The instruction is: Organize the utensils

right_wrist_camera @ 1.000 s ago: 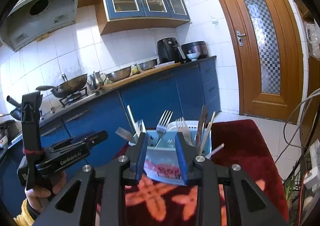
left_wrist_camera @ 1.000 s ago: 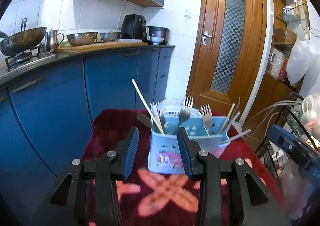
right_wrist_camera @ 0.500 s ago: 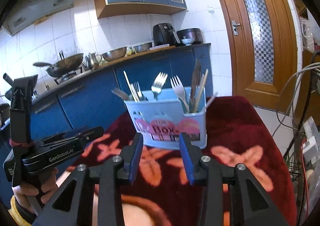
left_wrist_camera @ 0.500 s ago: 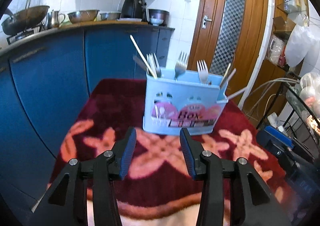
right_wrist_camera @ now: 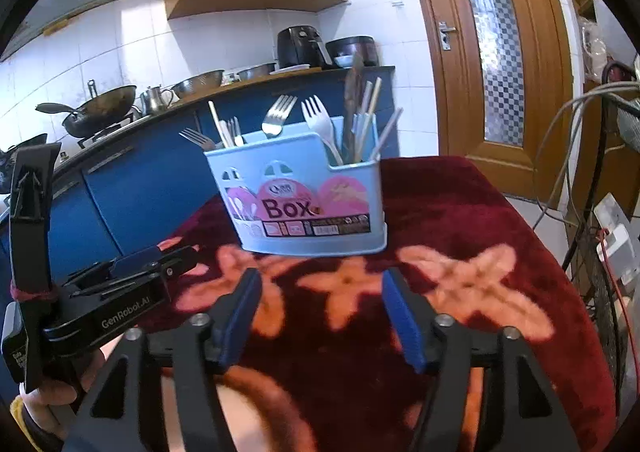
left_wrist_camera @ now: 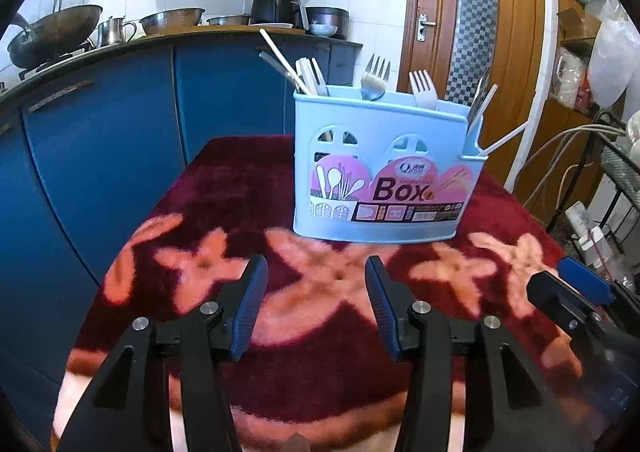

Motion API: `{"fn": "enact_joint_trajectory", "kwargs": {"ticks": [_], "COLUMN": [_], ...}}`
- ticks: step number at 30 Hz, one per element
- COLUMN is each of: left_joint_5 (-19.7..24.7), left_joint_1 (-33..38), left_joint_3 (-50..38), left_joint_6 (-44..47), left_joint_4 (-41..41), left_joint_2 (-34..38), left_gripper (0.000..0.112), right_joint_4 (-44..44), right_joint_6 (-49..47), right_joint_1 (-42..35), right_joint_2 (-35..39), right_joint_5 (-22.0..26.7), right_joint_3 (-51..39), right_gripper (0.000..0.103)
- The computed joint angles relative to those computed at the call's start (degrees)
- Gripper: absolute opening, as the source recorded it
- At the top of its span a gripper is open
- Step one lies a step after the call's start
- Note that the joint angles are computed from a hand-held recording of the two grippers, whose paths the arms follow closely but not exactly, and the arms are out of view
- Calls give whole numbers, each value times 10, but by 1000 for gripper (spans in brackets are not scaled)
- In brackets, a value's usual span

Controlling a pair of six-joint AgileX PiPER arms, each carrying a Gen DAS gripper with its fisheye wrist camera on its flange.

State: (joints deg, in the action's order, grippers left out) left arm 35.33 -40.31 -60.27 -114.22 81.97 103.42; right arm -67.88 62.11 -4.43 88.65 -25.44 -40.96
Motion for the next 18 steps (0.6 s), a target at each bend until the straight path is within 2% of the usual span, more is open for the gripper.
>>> {"fn": "enact_joint_trajectory", "kwargs": {"ticks": [4,11,18], "left_joint_5": [15,25,31], "left_joint_1": [-3,-7,-12], "left_joint_3": [2,2,-2], "left_joint_6": [-13,-20,-13], "left_joint_4": [17,30,33], "left_joint_2": [4,11,16], "left_gripper": [52,52,53], "right_joint_4": [82,172,173], "right_joint_6": [-85,-172,-173], "right_joint_1": [4,8,6], "right_joint_2": [13,30,36], "right_joint_5": [8,4,3], "right_joint_3": [9,17,14], "right_gripper": [73,74,74]}}
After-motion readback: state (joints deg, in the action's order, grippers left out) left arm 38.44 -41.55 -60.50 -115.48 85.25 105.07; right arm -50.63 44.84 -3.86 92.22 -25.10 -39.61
